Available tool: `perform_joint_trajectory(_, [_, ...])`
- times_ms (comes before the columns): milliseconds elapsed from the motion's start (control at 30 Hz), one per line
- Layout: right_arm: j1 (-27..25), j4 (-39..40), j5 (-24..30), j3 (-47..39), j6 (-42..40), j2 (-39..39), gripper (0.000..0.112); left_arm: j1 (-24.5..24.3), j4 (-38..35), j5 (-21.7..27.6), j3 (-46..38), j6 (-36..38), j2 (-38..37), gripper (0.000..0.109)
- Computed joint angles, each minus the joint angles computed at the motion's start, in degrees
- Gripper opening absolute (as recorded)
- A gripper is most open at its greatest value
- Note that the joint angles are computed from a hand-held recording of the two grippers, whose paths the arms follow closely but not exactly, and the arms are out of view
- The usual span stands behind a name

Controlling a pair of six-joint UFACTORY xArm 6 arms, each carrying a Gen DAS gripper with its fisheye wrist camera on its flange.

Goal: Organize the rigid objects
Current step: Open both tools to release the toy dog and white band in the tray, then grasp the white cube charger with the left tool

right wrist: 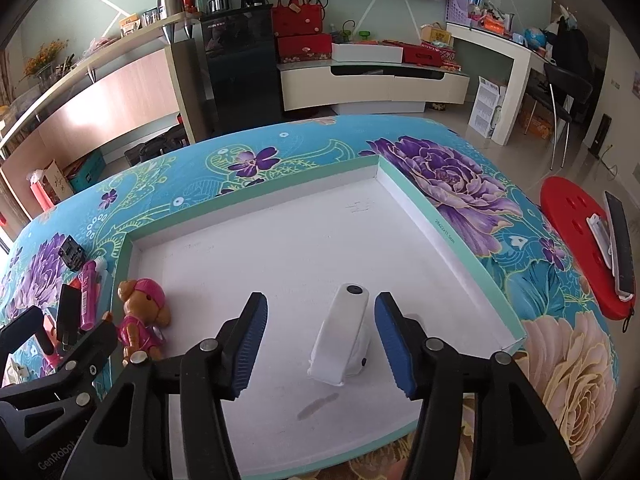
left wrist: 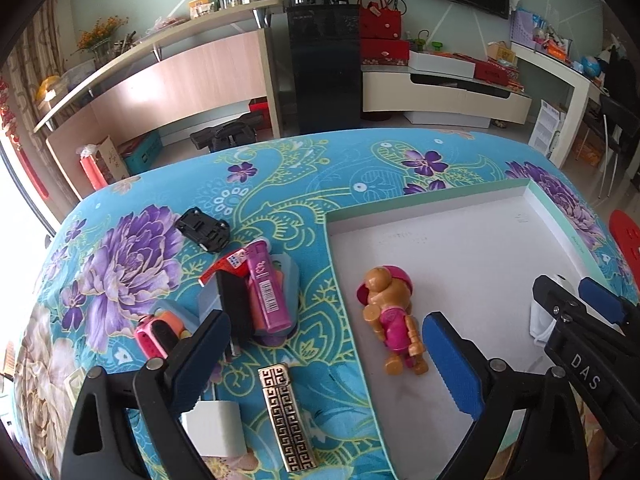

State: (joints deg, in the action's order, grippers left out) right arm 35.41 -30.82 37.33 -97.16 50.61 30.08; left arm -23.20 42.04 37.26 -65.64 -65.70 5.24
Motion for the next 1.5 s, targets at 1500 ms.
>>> perform_joint_trajectory(1500, [7.42,-0.92,-4.08,-7.02,-5.57,4.39,0.090,8.14,5.77,-0.07,23.19,-11.43,-19.79,0.103])
